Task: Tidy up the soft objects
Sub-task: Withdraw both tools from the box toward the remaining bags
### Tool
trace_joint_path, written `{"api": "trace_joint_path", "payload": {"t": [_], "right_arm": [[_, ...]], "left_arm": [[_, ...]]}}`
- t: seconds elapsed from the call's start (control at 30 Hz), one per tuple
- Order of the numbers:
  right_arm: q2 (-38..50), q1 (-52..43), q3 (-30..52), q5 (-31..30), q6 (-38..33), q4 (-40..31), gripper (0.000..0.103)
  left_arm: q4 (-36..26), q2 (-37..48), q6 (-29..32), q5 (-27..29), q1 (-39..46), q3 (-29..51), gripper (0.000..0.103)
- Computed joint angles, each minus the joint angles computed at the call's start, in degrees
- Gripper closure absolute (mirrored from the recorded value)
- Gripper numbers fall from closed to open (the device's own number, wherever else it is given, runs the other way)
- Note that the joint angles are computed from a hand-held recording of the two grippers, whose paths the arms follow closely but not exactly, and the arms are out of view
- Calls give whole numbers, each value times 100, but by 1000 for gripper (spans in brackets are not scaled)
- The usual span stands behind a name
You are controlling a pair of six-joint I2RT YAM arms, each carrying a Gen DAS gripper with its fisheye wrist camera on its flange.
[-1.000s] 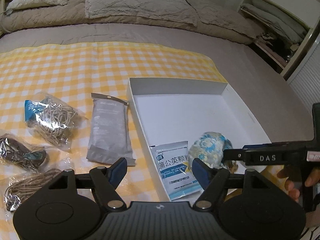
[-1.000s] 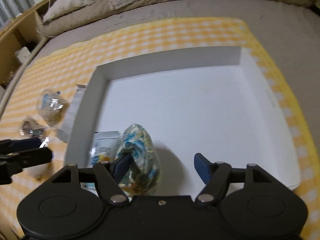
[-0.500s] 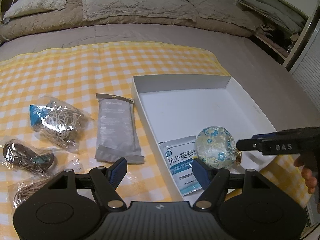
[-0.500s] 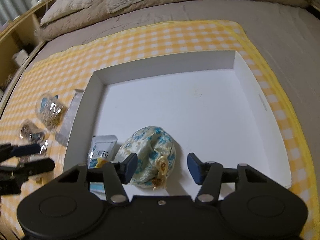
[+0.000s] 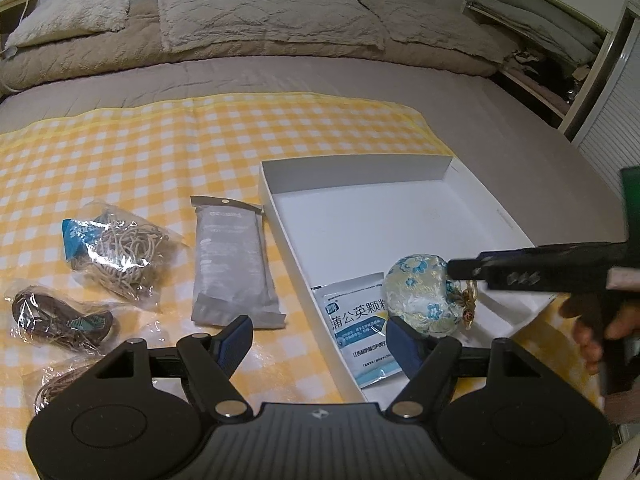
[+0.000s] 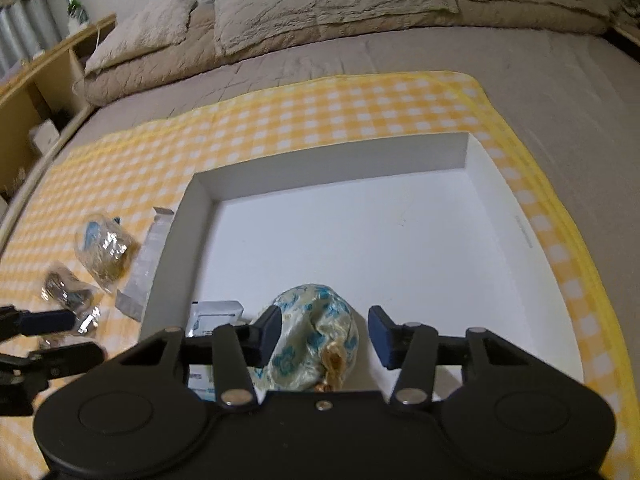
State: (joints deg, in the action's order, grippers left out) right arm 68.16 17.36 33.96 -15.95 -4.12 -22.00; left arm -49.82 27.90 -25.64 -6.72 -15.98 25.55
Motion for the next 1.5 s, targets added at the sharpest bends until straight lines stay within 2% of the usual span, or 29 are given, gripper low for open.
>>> {"api": "trace_joint_path", "payload": {"t": [0.13,0.2,0.37,0.53,0.9,1.07,1.17,1.2,1.37,1.5], "right_arm": [[296,430,-97,398,-172,334,59],[527,510,12,457,-198,133,65],[525,716,47,656,-350,-283,65],[325,608,62,516,-496,-729,65],[-865,-24,-33,-55,-497,-979,59],[-1726,-312,-123,-335,-415,-1240,53],[-2276,-377,-208,-382,-423,-1419,46],[-2452,-389,-238,-387,-434,-1480,43],[-3124,-352,-348,-377,-378,-1715,30],[-3669,-266,-468,-312,-344,-1817,11]], "left_arm": [[39,11,72,48,61,-4,28],[46,4,128,80,94,-21,28],[-9,-25,179,114,118,-33,27],[-104,-99,87,15,-59,7,27],[-353,-308,-244,-461,-668,137,23],[-539,-479,-409,-654,-896,205,23],[-661,-560,-582,-879,-1151,257,21],[-717,-595,-667,-998,-1283,279,17],[-1040,-792,-1055,-1540,-1895,415,10],[-1398,-867,-1560,-2200,-2610,541,3]]}}
